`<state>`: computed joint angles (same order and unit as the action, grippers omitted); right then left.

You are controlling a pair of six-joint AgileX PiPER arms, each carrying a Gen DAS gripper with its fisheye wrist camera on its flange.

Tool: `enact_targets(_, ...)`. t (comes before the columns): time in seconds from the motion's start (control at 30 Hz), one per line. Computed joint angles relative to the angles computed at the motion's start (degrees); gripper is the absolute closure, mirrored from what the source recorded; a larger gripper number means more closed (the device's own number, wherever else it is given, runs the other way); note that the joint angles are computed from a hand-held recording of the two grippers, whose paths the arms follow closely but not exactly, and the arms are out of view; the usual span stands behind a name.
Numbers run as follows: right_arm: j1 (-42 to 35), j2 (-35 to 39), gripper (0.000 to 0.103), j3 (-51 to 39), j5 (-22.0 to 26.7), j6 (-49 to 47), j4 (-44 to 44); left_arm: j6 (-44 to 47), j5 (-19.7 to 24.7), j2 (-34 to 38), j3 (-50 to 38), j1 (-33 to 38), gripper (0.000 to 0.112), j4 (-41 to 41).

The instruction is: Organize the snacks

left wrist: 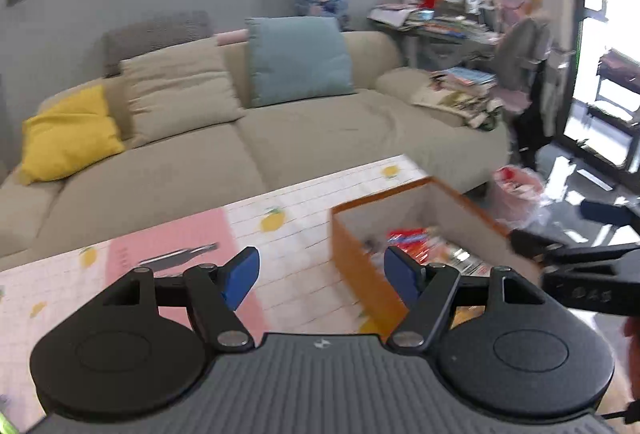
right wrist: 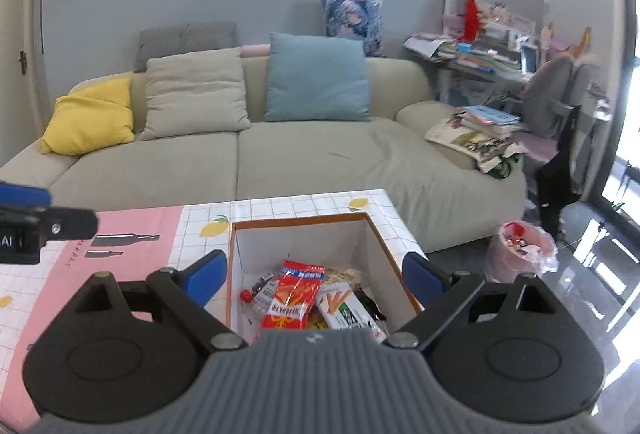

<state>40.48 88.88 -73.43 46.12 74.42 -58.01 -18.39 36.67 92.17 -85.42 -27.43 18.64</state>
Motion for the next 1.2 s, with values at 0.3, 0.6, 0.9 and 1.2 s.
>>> enact_targets(0.3, 11.0, 1.9, 0.009, 5.5, 10.2, 12.6, -6.7, -2.0, -2.2, -3.8, 11.7, -0.3, 0.029, 0.5)
enact_targets(0.6, 7.6, 5.3, 0.009, 4.3, 7.8, 7.6, 5.1, 0.1, -3.4, -1.3, 14.9, 0.9, 0.029, -3.7)
enact_targets(0.9, 4.9, 7.8, 0.009, 2.8, 5.5, 5.6, 8.9, 2.9, -2.7, -0.4, 14.6, 2.8, 0.029, -7.5)
enact_targets(1.2, 5.3, 7.4, 0.009, 3.1, 5.7, 5.9, 8.5, 2.7, -1.6, -1.1, 14.4, 3.2, 0.029, -7.9)
